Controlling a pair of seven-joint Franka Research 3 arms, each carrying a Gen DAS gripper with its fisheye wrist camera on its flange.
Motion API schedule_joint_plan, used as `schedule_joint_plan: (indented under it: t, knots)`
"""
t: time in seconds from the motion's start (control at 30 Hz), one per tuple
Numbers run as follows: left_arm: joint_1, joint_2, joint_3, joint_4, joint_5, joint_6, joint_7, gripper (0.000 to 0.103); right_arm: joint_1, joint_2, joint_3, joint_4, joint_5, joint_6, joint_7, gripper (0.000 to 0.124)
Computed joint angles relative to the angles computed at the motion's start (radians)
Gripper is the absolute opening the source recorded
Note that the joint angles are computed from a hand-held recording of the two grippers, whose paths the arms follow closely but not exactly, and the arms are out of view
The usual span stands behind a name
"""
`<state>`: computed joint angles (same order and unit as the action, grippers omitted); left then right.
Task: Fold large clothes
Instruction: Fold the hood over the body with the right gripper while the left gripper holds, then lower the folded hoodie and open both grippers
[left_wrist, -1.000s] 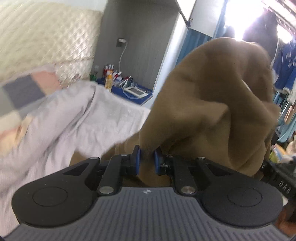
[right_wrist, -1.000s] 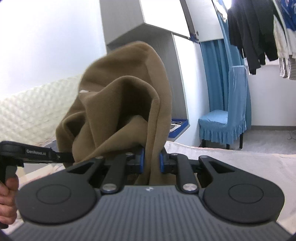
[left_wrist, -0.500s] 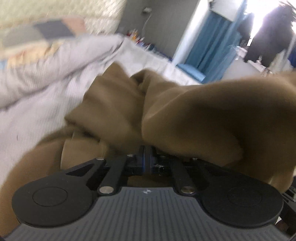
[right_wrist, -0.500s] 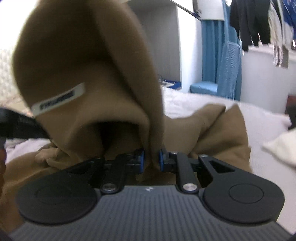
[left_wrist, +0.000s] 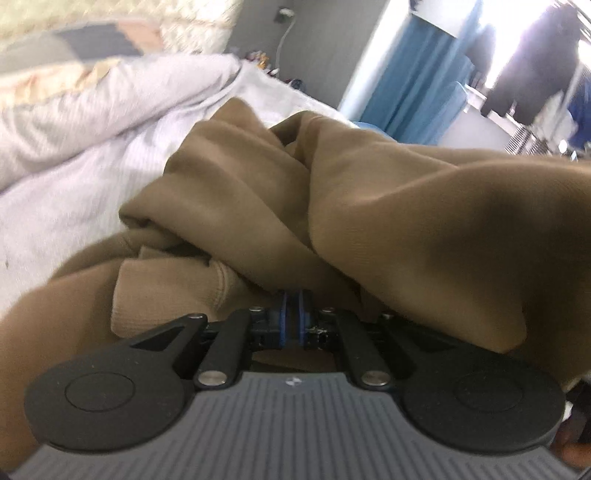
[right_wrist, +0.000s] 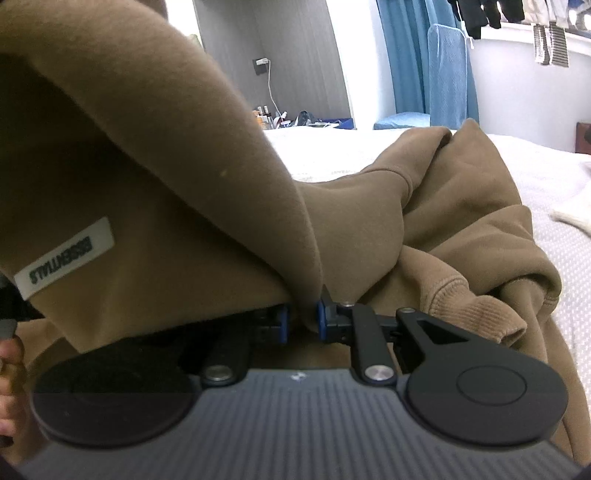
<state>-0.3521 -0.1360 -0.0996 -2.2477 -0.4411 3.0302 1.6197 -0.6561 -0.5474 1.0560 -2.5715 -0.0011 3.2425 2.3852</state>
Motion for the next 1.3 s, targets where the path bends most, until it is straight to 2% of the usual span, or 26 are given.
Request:
schedule_joint_plan:
  t: [0.17, 0.23, 0.3, 0.4, 0.5, 0.53, 0.57, 0.63, 0.73, 0.8, 0.83, 0.87, 0.93, 1.03, 1.1, 1.13, 1.23, 1.3]
  knots:
    - [-0.025, -0.051, 0.017, -0.031, 0.005, 0.01, 0.017, 0.006, 0.093, 0.01, -0.095, 0.024, -0.022, -0.096, -0.004, 0.023]
    - [-0.024, -0.079, 0.017, -0.043, 0.025, 0.001, -0.003, 0.006, 0.153, 0.01, -0.158, 0.03, -0.037, -0.148, -0.005, 0.028]
    - [-0.041, -0.118, 0.029, -0.071, 0.04, 0.021, -0.01, 0.011, 0.251, 0.0, -0.248, 0.015, -0.03, -0.194, -0.007, 0.043]
    - [-0.021, -0.173, 0.016, -0.099, 0.122, 0.016, -0.083, 0.012, 0.383, -0.025, -0.369, 0.002, -0.023, -0.269, -0.023, 0.051]
    - [-0.004, -0.227, 0.011, -0.125, 0.183, 0.007, -0.149, 0.013, 0.448, -0.114, -0.428, -0.022, -0.035, -0.321, 0.004, 0.058]
    - [0.013, -0.249, 0.001, -0.138, 0.207, 0.011, -0.18, 0.018, 0.461, -0.136, -0.445, -0.028, -0.036, -0.33, 0.022, 0.06]
    - [0.009, -0.264, 0.011, -0.149, 0.215, 0.025, -0.194, 0.03, 0.478, -0.166, -0.462, -0.041, -0.035, -0.333, 0.043, 0.062]
    - [-0.021, -0.29, 0.05, -0.171, 0.216, 0.062, -0.209, 0.038, 0.498, -0.232, -0.47, -0.068, -0.044, -0.341, 0.091, 0.063]
    - [-0.106, -0.31, 0.133, -0.181, 0.217, 0.099, -0.204, 0.037, 0.475, -0.276, -0.464, -0.07, -0.093, -0.349, 0.137, 0.063]
    - [-0.207, -0.316, 0.215, -0.186, 0.218, 0.128, -0.175, 0.038, 0.452, -0.29, -0.452, -0.073, -0.12, -0.315, 0.169, 0.063]
    - [-0.265, -0.321, 0.26, -0.191, 0.219, 0.144, -0.158, 0.038, 0.468, -0.327, -0.448, -0.097, -0.131, -0.305, 0.213, 0.063]
    - [-0.333, -0.326, 0.312, -0.194, 0.222, 0.165, -0.139, 0.037, 0.45, -0.328, -0.439, -0.107, -0.12, -0.26, 0.208, 0.063]
    - [-0.415, -0.33, 0.373, -0.201, 0.244, 0.205, -0.123, 0.037, 0.38, -0.334, -0.392, -0.106, -0.117, -0.192, 0.248, 0.063]
    - [-0.559, -0.333, 0.494, -0.193, 0.29, 0.224, -0.097, 0.037, 0.214, -0.387, -0.274, -0.105, -0.078, -0.064, 0.33, 0.063]
    - [-0.554, -0.32, 0.491, -0.178, 0.32, 0.177, -0.11, 0.037, 0.145, -0.386, -0.225, -0.082, -0.04, -0.017, 0.347, 0.064]
    - [-0.531, -0.306, 0.471, -0.168, 0.328, 0.148, -0.114, 0.036, 0.125, -0.368, -0.213, -0.068, -0.031, 0.003, 0.337, 0.064]
    - [-0.507, -0.275, 0.448, -0.147, 0.308, 0.075, -0.083, 0.036, 0.108, -0.28, -0.191, -0.036, -0.041, 0.079, 0.255, 0.064]
    - [-0.436, -0.245, 0.387, -0.14, 0.317, 0.048, -0.091, 0.036, 0.102, -0.233, -0.165, -0.019, -0.061, 0.101, 0.189, 0.064]
